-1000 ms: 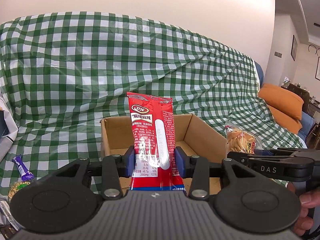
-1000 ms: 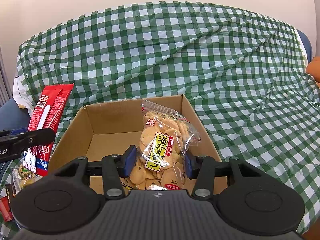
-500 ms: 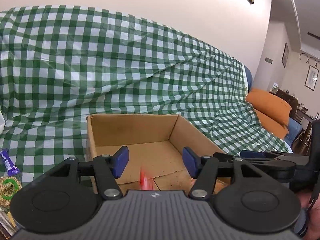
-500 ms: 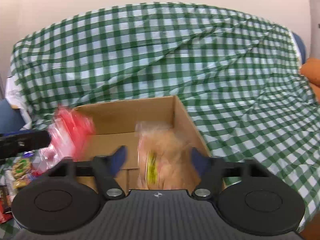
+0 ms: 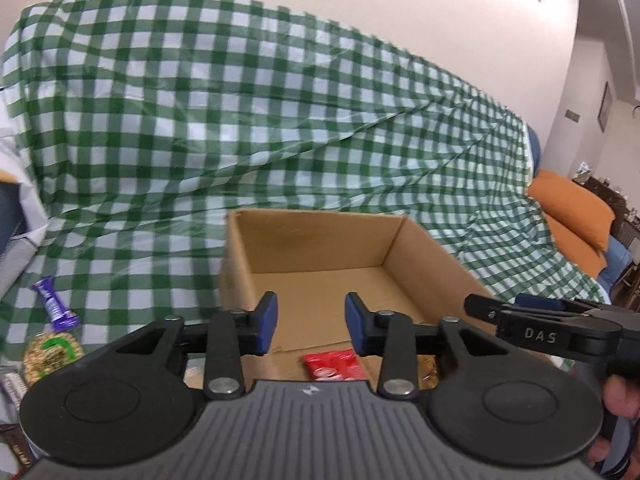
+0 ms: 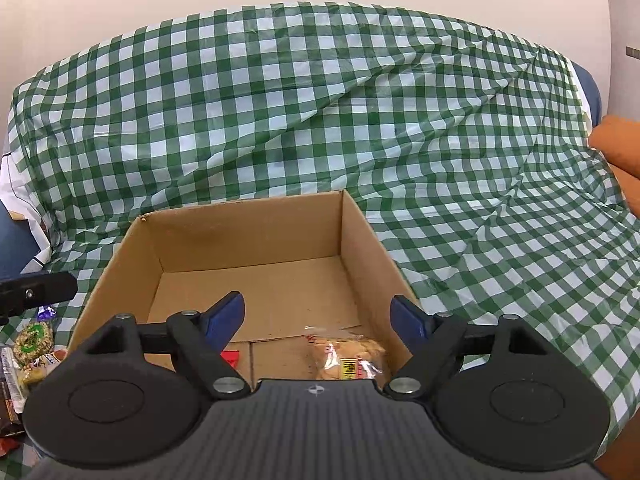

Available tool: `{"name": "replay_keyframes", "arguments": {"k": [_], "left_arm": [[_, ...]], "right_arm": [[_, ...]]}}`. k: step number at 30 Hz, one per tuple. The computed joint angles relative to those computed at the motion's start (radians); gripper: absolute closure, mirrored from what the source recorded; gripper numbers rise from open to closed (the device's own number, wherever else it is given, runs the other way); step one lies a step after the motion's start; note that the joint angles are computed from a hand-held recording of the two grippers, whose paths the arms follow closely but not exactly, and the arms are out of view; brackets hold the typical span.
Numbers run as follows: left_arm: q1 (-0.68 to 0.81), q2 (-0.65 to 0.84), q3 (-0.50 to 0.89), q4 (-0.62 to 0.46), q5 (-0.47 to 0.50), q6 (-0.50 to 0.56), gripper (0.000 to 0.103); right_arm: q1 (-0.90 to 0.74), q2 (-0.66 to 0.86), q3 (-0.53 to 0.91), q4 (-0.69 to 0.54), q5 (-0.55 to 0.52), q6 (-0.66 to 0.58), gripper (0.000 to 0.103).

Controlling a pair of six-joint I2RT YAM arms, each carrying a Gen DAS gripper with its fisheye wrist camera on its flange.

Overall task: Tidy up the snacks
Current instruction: 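Grasp the silver bar wrapper with the left tool while the right tool grasps the red-ended candy stick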

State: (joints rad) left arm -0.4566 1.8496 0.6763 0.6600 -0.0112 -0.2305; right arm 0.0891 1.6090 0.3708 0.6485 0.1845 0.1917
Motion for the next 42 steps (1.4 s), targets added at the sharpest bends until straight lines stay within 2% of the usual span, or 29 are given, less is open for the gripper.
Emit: {"name": "replay_keyframes", "arguments": {"k": [2, 5, 6, 9, 12, 13, 15, 18, 19, 20, 21, 24, 29, 32, 35, 42], "left_arm": [[0.032, -0.019, -0.018, -0.009, 0.018, 0.005, 0.065], [0.078, -0.064, -0.062, -0.003, 0.023, 0.018, 0.065], [0.096, -0.082, -0.076, -0.009, 0.026, 0.024, 0.065], [0.198, -0.133, -0.04, -0.157, 0.127, 0.017, 0.066], [0.279, -0.151, 0.063, -0.365, 0.115, 0.108, 0.066], [0.308, -0.149, 0.078, -0.391, 0.097, 0.131, 0.066], [0.372, -0.126, 0.078, -0.374, 0.096, 0.135, 0.066], [0.474, -0.048, 0.066, -0.344, 0.148, 0.071, 0.073], [0.492, -0.017, 0.081, -0.372, 0.138, 0.075, 0.074], [0.496, 0.002, 0.116, -0.438, 0.101, 0.074, 0.08], [0.509, 0.01, 0.131, -0.461, 0.083, 0.057, 0.08], [0.563, 0.046, 0.176, -0.514, 0.148, -0.023, 0.08], [0.623, 0.172, 0.318, -0.707, 0.183, -0.138, 0.08], [0.665, 0.223, 0.355, -0.731, 0.234, -0.203, 0.08], [0.656, 0.238, 0.372, -0.742, 0.211, -0.2, 0.079], [0.596, 0.282, 0.426, -0.778, 0.122, -0.195, 0.079]], "right_arm": [[0.033, -0.004, -0.005, 0.006, 0.024, 0.0, 0.027], [0.079, -0.015, -0.021, 0.03, 0.031, -0.012, 0.047], [0.096, -0.02, -0.027, 0.038, 0.033, -0.014, 0.05], [0.145, -0.022, -0.035, 0.071, 0.04, 0.002, 0.053], [0.198, -0.011, -0.037, 0.112, 0.045, 0.023, 0.054], [0.221, -0.005, -0.032, 0.119, 0.043, 0.027, 0.055], [0.263, 0.01, -0.025, 0.142, 0.037, 0.029, 0.055], [0.348, 0.051, -0.007, 0.174, 0.057, -0.005, 0.055], [0.379, 0.07, 0.008, 0.172, 0.071, -0.017, 0.055], [0.405, 0.09, 0.022, 0.174, 0.081, -0.031, 0.055], [0.434, 0.117, 0.039, 0.177, 0.082, -0.049, 0.055], [0.513, 0.17, 0.096, 0.14, 0.072, -0.091, 0.055], [0.615, 0.283, 0.224, 0.01, 0.05, -0.13, 0.056], [0.644, 0.367, 0.315, -0.074, 0.067, -0.133, 0.056], [0.656, 0.433, 0.4, -0.164, 0.095, -0.126, 0.056], [0.642, 0.553, 0.525, -0.248, 0.111, -0.113, 0.056]]}}
